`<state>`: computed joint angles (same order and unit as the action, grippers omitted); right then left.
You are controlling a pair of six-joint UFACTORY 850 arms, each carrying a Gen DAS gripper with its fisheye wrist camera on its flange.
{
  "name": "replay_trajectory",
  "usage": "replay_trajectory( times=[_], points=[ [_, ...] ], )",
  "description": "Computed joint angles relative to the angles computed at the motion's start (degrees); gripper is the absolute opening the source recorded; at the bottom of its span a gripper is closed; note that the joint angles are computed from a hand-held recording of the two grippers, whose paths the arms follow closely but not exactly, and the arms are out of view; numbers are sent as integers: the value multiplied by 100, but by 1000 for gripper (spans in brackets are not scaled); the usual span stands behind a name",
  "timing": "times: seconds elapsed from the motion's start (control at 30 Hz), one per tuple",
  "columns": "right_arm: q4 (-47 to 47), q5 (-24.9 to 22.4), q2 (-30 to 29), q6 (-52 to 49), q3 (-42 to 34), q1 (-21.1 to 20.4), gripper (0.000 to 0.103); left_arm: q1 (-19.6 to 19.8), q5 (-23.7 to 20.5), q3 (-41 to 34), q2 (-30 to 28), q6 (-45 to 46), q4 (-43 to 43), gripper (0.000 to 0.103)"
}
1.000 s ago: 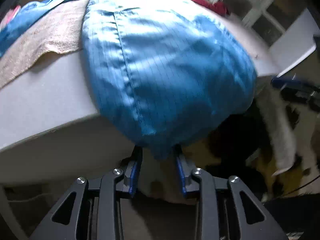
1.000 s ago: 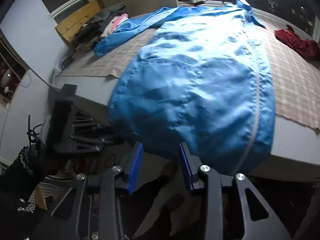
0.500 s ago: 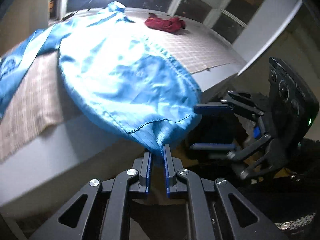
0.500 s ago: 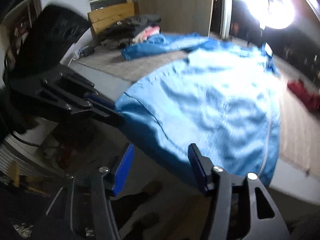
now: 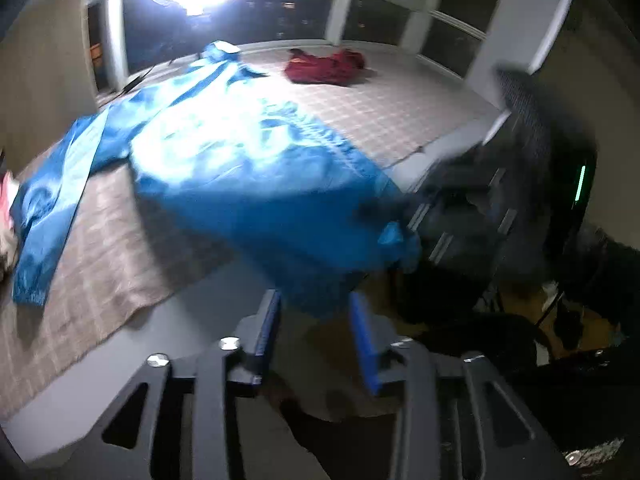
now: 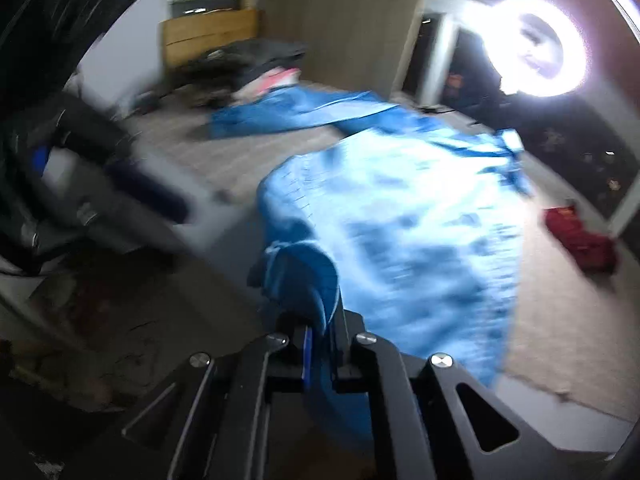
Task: Fold clothes
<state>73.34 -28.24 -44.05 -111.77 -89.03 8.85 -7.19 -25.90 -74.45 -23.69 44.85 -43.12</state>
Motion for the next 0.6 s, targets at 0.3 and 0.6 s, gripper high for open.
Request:
replay_trajectory(
  times=[0.3, 0.6],
  points=[
    [301, 220, 257, 5, -382, -258, 5, 74, -253, -130, -879, -291, -553, 36],
    [1780, 1020, 522, -2334, -298, -257, 5, -100, -330, -492, -1035, -303, -405, 35]
  ],
)
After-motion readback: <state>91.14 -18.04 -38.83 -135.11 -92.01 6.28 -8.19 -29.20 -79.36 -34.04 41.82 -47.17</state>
